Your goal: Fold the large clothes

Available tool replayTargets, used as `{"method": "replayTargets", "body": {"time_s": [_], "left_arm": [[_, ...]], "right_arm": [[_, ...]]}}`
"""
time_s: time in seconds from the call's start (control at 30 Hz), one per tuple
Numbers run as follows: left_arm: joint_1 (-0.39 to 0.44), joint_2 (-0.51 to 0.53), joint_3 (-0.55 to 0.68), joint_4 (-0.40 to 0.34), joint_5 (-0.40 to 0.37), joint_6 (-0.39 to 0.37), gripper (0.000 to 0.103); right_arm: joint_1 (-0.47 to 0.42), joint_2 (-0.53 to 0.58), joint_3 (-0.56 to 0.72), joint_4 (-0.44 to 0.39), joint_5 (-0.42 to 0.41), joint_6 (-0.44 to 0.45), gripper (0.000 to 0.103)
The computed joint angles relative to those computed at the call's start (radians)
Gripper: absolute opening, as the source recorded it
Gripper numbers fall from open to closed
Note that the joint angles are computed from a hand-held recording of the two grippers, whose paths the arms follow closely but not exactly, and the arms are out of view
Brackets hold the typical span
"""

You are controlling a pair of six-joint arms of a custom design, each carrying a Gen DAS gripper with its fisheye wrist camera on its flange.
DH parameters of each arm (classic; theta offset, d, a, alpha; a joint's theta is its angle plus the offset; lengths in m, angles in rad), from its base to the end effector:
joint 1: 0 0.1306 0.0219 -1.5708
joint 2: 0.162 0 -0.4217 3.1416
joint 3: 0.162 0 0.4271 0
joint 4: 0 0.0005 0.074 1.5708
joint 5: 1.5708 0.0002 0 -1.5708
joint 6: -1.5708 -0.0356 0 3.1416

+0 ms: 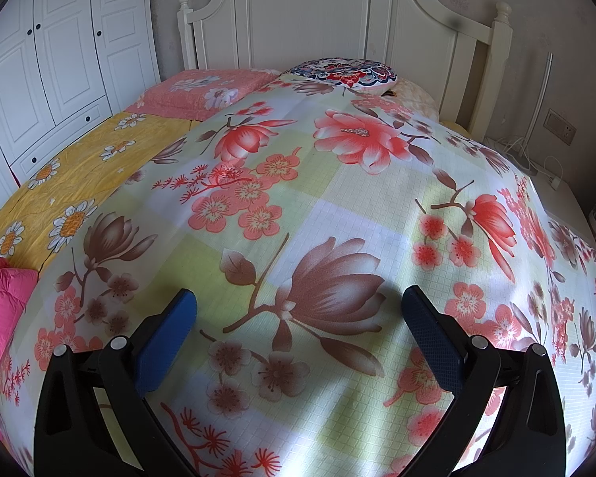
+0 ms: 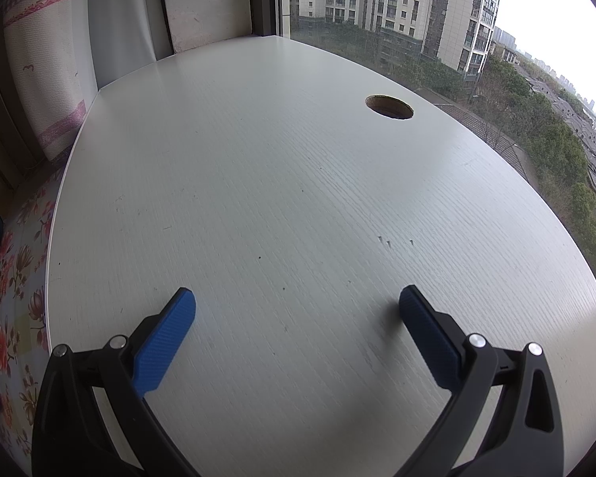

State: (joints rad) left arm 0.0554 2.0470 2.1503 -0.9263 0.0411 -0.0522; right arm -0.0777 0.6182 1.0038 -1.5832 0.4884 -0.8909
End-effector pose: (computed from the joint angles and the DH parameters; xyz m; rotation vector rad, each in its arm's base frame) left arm 0.7712 0.0408 0.4329 0.0155 2.3928 0.0014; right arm 0.1544 -0.0293 0.4896 1.3105 2.2299 -0.3984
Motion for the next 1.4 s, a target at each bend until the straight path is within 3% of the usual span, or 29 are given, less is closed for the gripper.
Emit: {"method": "replayTargets", "body": {"time_s": [1.4], "left_arm": [[0.001, 0.0, 0.0, 0.0, 0.001, -0.001, 0.099]], "right_arm": [[0.003, 0.001, 0.001, -0.002, 0.001, -0.003, 0.101]]}}
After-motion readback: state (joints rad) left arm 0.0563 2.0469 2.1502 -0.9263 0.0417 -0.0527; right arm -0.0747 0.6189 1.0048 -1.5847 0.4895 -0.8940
